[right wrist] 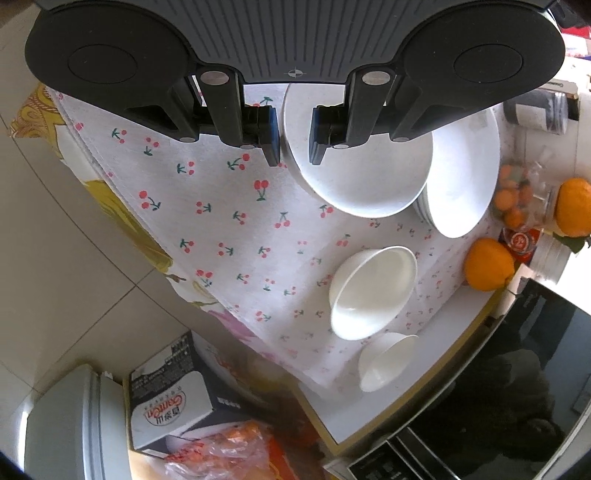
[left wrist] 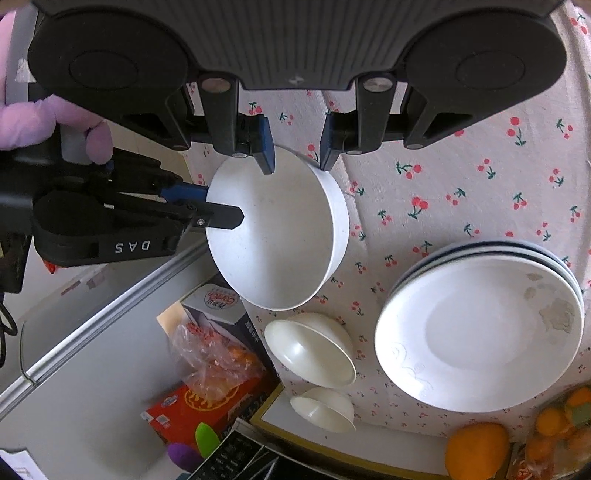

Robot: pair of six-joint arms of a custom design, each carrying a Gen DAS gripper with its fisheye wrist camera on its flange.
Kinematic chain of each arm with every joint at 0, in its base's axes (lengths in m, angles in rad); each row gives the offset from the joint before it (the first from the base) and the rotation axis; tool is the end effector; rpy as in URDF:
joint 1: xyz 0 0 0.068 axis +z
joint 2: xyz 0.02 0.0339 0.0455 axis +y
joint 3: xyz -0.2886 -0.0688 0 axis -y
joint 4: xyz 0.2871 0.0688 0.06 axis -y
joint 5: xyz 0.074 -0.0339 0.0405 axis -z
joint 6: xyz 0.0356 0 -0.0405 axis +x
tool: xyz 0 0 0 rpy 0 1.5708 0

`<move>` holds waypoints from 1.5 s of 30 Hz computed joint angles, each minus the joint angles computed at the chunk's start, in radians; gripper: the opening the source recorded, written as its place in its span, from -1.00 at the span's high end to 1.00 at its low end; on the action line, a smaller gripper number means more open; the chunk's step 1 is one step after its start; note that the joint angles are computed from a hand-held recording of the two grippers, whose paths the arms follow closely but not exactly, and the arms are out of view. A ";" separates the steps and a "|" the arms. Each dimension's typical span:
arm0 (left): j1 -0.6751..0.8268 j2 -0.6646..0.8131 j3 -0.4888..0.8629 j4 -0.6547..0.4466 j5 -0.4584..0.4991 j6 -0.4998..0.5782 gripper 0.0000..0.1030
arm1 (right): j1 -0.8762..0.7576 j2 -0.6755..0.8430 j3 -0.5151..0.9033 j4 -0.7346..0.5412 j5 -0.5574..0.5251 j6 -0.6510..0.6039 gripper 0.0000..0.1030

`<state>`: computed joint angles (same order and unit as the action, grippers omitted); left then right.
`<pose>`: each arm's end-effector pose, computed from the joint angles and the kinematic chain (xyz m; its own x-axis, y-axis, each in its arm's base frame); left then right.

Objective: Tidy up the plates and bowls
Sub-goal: 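Lower the white bowl onto the tablecloth and open both grippers, then move both grippers to the cream bowl by the microwave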

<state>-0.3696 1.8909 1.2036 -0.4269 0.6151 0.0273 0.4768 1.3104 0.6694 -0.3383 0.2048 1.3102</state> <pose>0.3807 -0.1695 0.1592 -0.8221 0.3424 -0.4549 0.5549 0.6606 -0.5057 0.2453 0.1186 0.1784 -0.5269 0.7927 -0.3068 0.6228 0.6057 0.4953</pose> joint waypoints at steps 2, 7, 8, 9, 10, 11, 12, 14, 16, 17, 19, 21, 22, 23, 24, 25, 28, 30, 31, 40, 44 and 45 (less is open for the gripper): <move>-0.003 0.003 -0.001 0.004 -0.006 0.004 0.54 | -0.009 0.006 -0.003 0.007 -0.011 -0.003 0.67; -0.016 0.037 0.026 -0.004 -0.008 0.008 0.54 | -0.024 0.032 -0.002 0.007 -0.025 0.004 0.67; -0.019 0.043 0.030 -0.006 -0.007 0.009 0.54 | -0.027 0.032 -0.003 0.007 -0.026 0.005 0.67; -0.020 0.048 0.033 -0.008 -0.007 0.012 0.54 | -0.030 0.031 -0.005 0.009 -0.028 0.006 0.67; -0.024 0.054 0.039 -0.012 -0.008 0.017 0.54 | -0.032 0.030 -0.006 0.008 -0.028 0.006 0.67; -0.026 0.056 0.041 -0.015 -0.009 0.020 0.53 | -0.034 0.030 -0.006 0.008 -0.027 0.006 0.67; -0.030 0.060 0.045 -0.016 -0.010 0.019 0.53 | -0.035 0.031 -0.006 0.007 -0.027 0.006 0.65; -0.032 0.065 0.048 -0.016 -0.012 0.025 0.53 | -0.037 0.037 -0.004 0.005 -0.029 0.006 0.65; -0.036 0.064 0.047 -0.008 -0.015 0.032 0.51 | -0.041 0.040 -0.005 0.008 -0.034 0.009 0.64; -0.036 0.065 0.049 -0.007 -0.014 0.038 0.49 | -0.043 0.039 -0.006 0.010 -0.036 0.010 0.62; -0.038 0.065 0.049 -0.004 -0.014 0.045 0.45 | -0.047 0.037 -0.008 0.015 -0.040 0.011 0.61; -0.039 0.064 0.046 0.001 -0.016 0.051 0.38 | -0.047 0.035 -0.010 0.020 -0.042 0.010 0.61; -0.039 0.061 0.041 0.006 -0.020 0.055 0.37 | -0.049 0.034 -0.012 0.026 -0.047 0.010 0.61; -0.040 0.057 0.037 0.010 -0.024 0.059 0.35 | -0.049 0.033 -0.014 0.030 -0.049 0.011 0.61; -0.039 0.054 0.033 0.012 -0.027 0.065 0.31 | -0.049 0.034 -0.014 0.030 -0.050 0.010 0.60; -0.041 0.053 0.032 0.013 -0.030 0.070 0.28 | -0.050 0.035 -0.013 0.031 -0.053 0.009 0.60; -0.038 0.047 0.027 0.019 -0.034 0.081 0.05 | -0.059 0.037 -0.018 0.039 -0.074 0.012 0.60; -0.039 0.048 0.030 0.013 -0.041 0.092 -0.09 | -0.065 0.038 -0.024 0.048 -0.091 0.018 0.59; -0.038 0.046 0.028 0.013 -0.042 0.099 -0.13 | -0.067 0.038 -0.025 0.049 -0.095 0.021 0.50; -0.032 0.028 0.014 0.022 -0.050 0.142 -0.58 | -0.066 0.028 -0.030 0.062 -0.090 0.022 0.00; -0.027 0.028 0.022 0.004 -0.050 0.162 -0.69 | -0.069 0.022 -0.035 0.071 -0.091 0.019 -0.17; -0.026 0.028 0.026 -0.001 -0.052 0.166 -0.71 | -0.069 0.019 -0.036 0.074 -0.089 0.018 -0.18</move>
